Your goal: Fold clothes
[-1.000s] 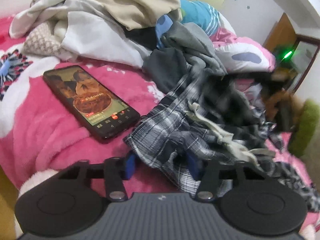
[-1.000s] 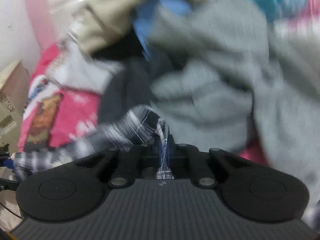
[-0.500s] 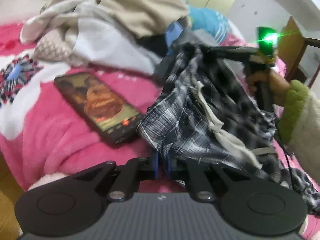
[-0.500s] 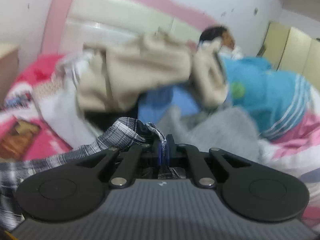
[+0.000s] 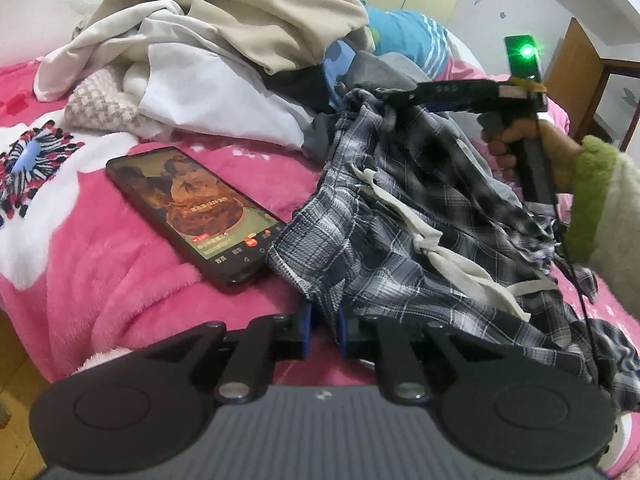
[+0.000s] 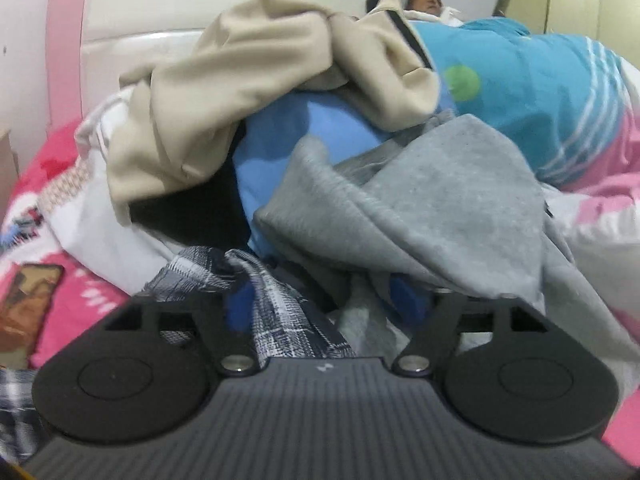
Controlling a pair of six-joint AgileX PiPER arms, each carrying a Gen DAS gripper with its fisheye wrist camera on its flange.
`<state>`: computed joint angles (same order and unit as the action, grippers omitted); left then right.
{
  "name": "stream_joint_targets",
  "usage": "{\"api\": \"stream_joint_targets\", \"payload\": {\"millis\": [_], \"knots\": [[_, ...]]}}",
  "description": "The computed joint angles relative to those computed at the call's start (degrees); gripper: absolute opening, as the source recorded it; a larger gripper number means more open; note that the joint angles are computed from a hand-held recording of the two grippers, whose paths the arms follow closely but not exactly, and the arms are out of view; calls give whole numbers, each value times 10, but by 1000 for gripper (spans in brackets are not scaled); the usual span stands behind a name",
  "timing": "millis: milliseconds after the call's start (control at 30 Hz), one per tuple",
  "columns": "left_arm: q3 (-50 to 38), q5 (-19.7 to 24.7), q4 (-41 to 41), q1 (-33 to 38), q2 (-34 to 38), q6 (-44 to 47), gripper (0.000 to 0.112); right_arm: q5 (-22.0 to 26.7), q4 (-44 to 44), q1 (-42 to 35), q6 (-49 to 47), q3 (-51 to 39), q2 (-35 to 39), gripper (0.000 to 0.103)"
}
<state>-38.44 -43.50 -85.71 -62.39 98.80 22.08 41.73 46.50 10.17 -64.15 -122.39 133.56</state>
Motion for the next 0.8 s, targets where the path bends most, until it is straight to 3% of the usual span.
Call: {"api": "stream_joint_targets", "payload": {"millis": [167, 300, 367, 500, 567, 700, 800], "knots": [[-12, -26, -46, -28, -4, 42, 36, -43, 14, -11, -2, 66, -49, 81], [-11, -67, -82, -60, -13, 69, 47, -77, 166, -53, -152, 234, -160, 81], [-10, -90, -98, -77, -17, 80, 50, -64, 261, -96, -241, 316, -217, 81], [-7, -100, -100, -76, -25, 84, 50, -49, 353, -179, -293, 402, -289, 81], [-13, -103, -108, -73, -29, 97, 50, -28, 396, -225, -306, 443, -321, 81], [-33, -121, -111, -78, -31, 126, 54, 87, 424, -361, -265, 531, -366, 79], [-60, -102, -100, -67, -24, 162, 56, 148, 410, -459, -281, 616, -390, 75]]}}
